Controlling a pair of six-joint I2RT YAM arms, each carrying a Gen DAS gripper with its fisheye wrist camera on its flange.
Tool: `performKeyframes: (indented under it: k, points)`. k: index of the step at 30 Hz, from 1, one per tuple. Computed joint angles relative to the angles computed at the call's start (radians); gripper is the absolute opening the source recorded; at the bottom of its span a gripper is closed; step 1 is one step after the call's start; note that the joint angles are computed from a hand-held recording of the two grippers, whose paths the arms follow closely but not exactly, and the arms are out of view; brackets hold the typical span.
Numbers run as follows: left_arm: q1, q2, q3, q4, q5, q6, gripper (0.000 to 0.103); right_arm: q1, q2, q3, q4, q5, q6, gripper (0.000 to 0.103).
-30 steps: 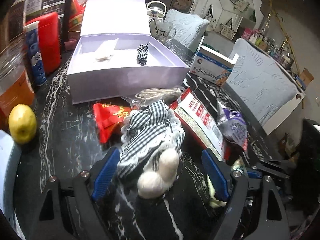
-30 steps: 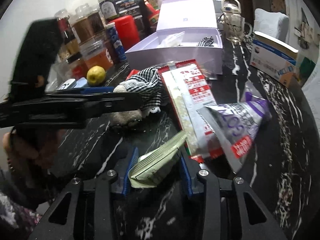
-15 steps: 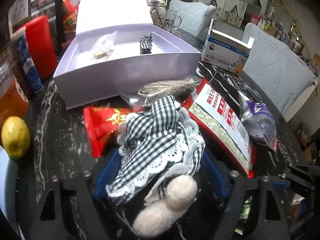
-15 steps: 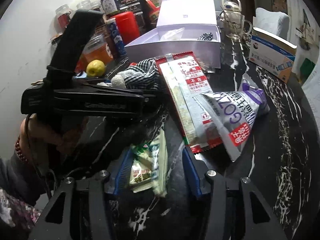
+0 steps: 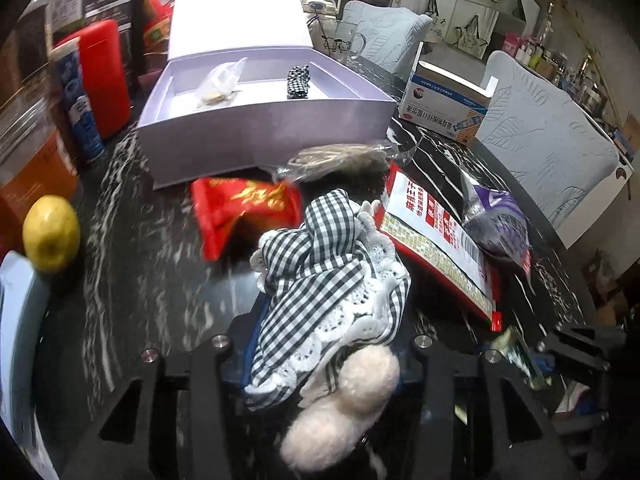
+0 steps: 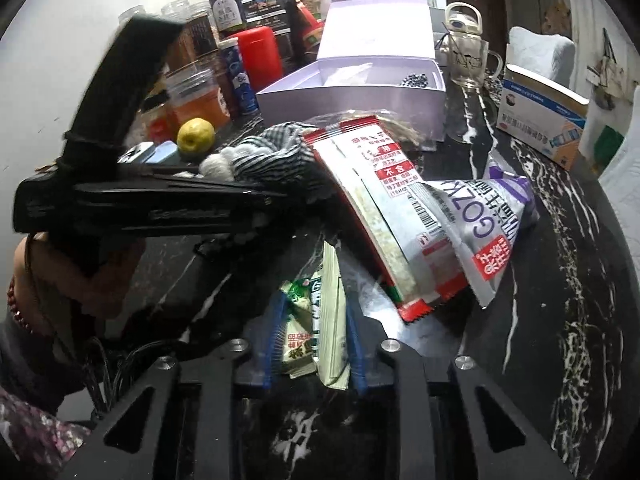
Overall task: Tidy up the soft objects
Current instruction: 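Grasp the gingham doll with the left gripper while the right gripper grasps the green packet, then lift the doll and green packet and carry both toward the lavender box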
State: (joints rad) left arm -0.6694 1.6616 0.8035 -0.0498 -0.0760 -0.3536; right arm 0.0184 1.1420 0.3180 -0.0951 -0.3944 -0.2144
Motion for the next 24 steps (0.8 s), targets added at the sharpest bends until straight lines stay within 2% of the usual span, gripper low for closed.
performKeyframes:
  k: [6, 10, 24]
  points:
    - [0.007, -0.112, -0.083, -0.02, 0.027, -0.045, 0.047, -0.005, -0.012, -0.007, 0.019, 0.013, 0.023, 0.019]
    - [-0.004, -0.169, -0.126, -0.014, 0.006, -0.088, 0.047, -0.048, 0.027, 0.007, 0.04, -0.002, 0.064, 0.018]
    - [-0.051, -0.343, -0.179, -0.069, -0.06, -0.117, 0.047, -0.059, -0.01, 0.036, 0.012, -0.058, 0.049, 0.018]
